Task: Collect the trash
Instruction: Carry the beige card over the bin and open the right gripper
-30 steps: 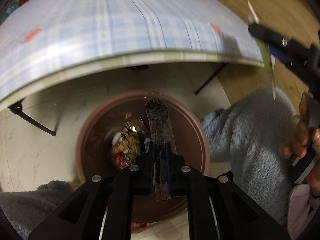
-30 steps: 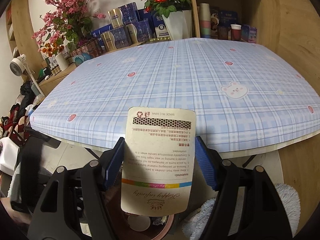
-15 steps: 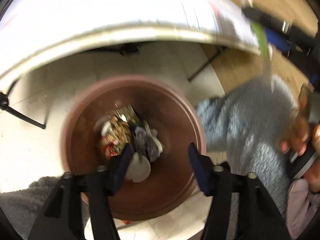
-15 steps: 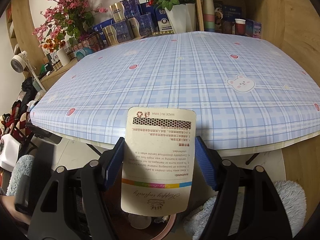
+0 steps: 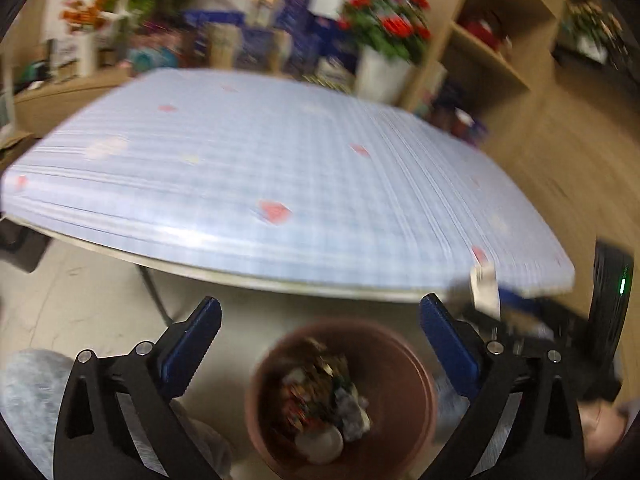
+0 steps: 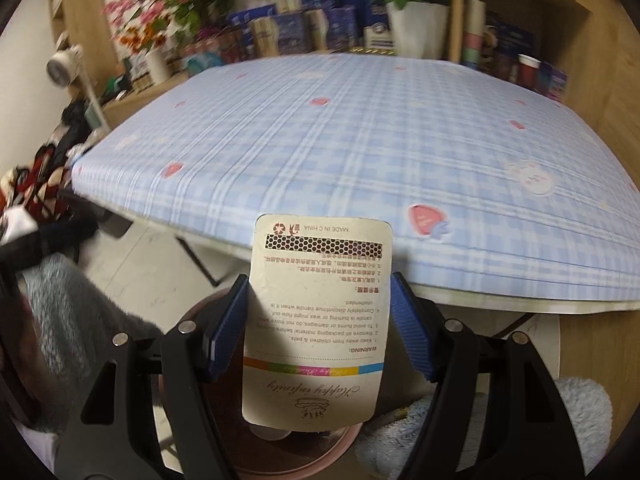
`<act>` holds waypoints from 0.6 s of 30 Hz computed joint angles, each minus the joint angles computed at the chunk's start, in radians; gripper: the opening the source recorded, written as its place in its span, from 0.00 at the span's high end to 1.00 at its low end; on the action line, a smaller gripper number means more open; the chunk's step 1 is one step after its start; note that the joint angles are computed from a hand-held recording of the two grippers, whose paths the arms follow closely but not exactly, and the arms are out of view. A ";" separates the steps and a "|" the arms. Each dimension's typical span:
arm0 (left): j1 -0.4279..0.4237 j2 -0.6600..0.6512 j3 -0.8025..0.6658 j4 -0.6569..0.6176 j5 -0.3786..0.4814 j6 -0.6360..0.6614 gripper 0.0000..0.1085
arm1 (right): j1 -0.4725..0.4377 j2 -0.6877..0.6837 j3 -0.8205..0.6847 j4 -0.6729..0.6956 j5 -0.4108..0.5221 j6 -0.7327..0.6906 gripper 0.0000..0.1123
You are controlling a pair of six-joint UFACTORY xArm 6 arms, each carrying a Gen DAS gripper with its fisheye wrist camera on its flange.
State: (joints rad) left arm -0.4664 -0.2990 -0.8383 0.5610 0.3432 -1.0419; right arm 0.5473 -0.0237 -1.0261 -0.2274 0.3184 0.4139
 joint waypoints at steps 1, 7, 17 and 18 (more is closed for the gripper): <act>0.011 -0.014 0.002 0.060 0.013 -0.063 0.11 | 0.007 0.009 -0.008 0.018 0.007 -0.023 0.38; 0.056 -0.057 0.012 0.213 0.052 -0.254 0.11 | 0.069 0.095 -0.083 0.137 0.068 -0.205 0.38; 0.080 -0.049 0.039 0.144 0.041 -0.213 0.11 | 0.115 0.200 -0.184 0.230 0.209 -0.348 0.34; 0.082 -0.048 0.041 0.138 0.037 -0.211 0.11 | 0.118 0.205 -0.189 0.240 0.223 -0.357 0.25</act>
State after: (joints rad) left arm -0.3847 -0.3468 -0.7977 0.6995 0.3800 -1.2527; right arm 0.6651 0.1808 -1.2149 0.0122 0.5411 0.0566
